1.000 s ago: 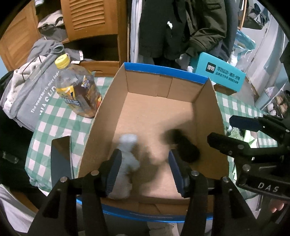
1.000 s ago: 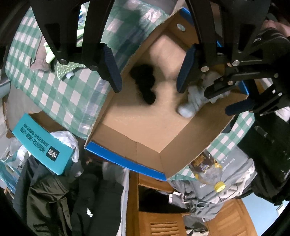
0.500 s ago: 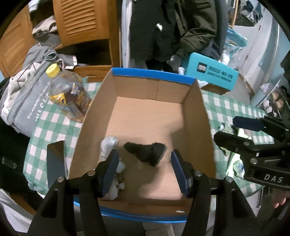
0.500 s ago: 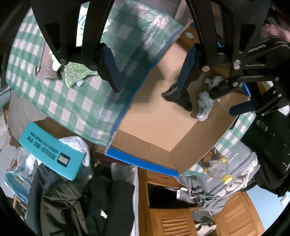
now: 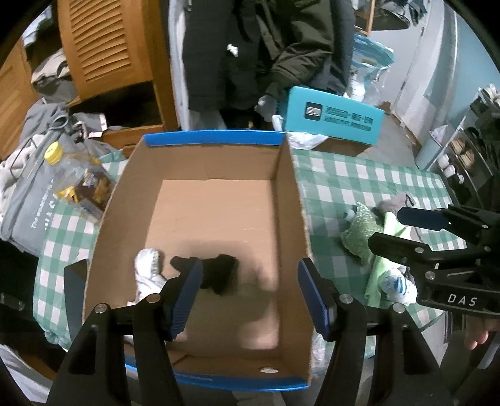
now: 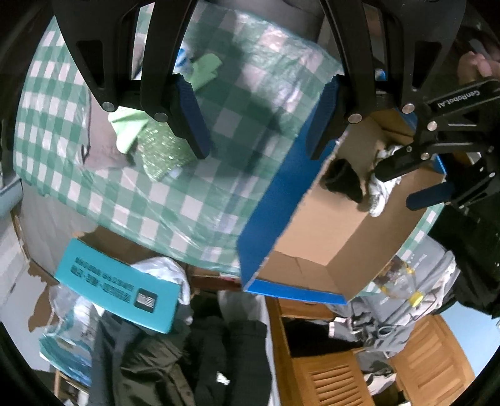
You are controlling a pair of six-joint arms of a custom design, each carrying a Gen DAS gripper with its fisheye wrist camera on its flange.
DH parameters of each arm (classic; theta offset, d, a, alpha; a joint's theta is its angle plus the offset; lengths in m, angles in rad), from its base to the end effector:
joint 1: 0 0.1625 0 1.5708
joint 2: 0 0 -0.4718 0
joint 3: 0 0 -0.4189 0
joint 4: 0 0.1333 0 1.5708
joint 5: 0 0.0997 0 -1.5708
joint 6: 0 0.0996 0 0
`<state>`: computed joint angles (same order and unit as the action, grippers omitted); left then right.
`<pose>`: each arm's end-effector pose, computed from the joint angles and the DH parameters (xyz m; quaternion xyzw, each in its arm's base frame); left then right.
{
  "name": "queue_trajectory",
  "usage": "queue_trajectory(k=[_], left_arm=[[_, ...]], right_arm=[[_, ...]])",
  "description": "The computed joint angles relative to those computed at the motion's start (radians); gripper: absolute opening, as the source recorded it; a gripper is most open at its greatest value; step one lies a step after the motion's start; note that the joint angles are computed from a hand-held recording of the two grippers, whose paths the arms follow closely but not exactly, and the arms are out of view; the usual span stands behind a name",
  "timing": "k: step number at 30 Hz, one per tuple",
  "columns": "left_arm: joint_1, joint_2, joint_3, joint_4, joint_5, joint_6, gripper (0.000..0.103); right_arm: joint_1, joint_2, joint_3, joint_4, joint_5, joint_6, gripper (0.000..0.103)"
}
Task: Organize soft objects
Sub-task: 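Move both open tools back over the pile of soft items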
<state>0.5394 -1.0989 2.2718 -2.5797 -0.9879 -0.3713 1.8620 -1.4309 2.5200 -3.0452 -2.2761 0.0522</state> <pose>-0.2994 -0.3985 0.0982 0.3316 0.8955 -0.1248 0.2694 0.1752 -0.3450 0.2257 0.0442 -0.9224 0.2350 0.3033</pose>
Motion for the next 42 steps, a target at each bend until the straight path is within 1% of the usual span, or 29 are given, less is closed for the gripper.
queue_trajectory(k=[6,15,21,27,34,42], left_arm=[[-0.034,0.034,-0.009,0.0,-0.015,0.004,0.066],[-0.08,0.098,-0.029,-0.005,-0.042,0.015,0.067],[-0.104,0.144,-0.044,-0.008,-0.071,0.022,0.067],[-0.12,0.184,-0.055,-0.011,-0.106,0.022,0.067],[-0.119,0.228,-0.063,-0.004,-0.133,0.01,0.067],[-0.109,0.27,-0.068,0.002,-0.147,0.011,0.067]], right_arm=[[-0.036,-0.081,0.045,-0.004,0.013,-0.014,0.064],[-0.112,-0.199,0.119,-0.012,0.041,-0.048,0.064],[-0.167,-0.276,0.164,-0.012,0.063,-0.078,0.064],[-0.207,-0.335,0.199,-0.01,0.08,-0.107,0.064],[-0.257,-0.357,0.229,-0.013,0.108,-0.14,0.064],[-0.316,-0.316,0.256,-0.048,0.121,-0.177,0.064]])
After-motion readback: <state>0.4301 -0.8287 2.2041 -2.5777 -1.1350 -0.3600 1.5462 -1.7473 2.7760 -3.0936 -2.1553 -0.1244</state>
